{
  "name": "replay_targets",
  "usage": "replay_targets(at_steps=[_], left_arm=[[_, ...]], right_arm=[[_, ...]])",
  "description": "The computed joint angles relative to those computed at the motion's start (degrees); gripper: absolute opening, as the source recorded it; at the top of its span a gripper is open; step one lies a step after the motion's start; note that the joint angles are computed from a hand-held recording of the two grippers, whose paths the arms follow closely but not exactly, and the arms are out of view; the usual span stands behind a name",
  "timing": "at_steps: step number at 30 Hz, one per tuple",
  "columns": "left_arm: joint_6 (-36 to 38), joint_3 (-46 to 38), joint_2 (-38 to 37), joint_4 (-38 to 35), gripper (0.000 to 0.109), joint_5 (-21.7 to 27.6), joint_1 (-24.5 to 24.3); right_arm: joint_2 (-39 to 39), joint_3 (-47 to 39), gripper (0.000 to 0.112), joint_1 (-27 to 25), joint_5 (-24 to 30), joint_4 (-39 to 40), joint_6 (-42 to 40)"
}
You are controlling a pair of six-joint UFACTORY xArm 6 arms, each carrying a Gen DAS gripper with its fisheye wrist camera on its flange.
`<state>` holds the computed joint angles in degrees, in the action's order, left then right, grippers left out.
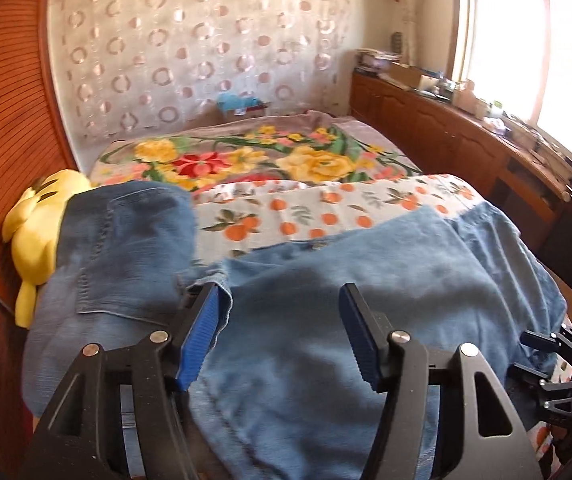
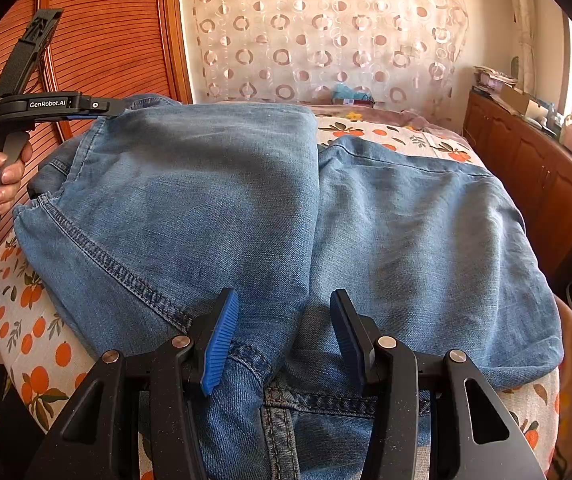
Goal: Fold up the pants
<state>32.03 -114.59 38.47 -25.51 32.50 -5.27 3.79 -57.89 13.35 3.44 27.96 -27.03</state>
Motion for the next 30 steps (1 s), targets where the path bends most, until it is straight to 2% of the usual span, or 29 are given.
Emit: replay_targets(at_steps=[7,10,15,24,27,30], left_arm=[[1.91,3.44,-2.98,-2.49,0.064,-2.57,-1.42],[3.28,5.52,-4.88,-4.69,0.069,-4.69,-1.42],[7.22,7.09,-6.51,-8.95,0.072,-3.74,-1.74],[8.23,11.67,-5.7,-6.21,0.072,-3.43,-3.86],[9.01,15.08,-6.36,-5.49,0.072,-4.84,-4.1],[10.95,18.17,-7.23,-7.92,0.072,-7.29,-4.34]], right_arm=[[0.01,0.02,0.049,0.01,-0.03,-0.04,0.07],[0.08,-0.02,0.049,0.0,-0.05,-0.07,0.12],[0.07,-0.01,0.049,-0.03,-0.04,-0.03,0.08],[0.18,-0.12,0.049,0.02,0.09,1.09,-0.88],[0.15,-0.09,0.049,0.03,0.08,1.14,-0.93],[0.18,-0.08,0.049,0.0,0.1,1.03,-0.84]])
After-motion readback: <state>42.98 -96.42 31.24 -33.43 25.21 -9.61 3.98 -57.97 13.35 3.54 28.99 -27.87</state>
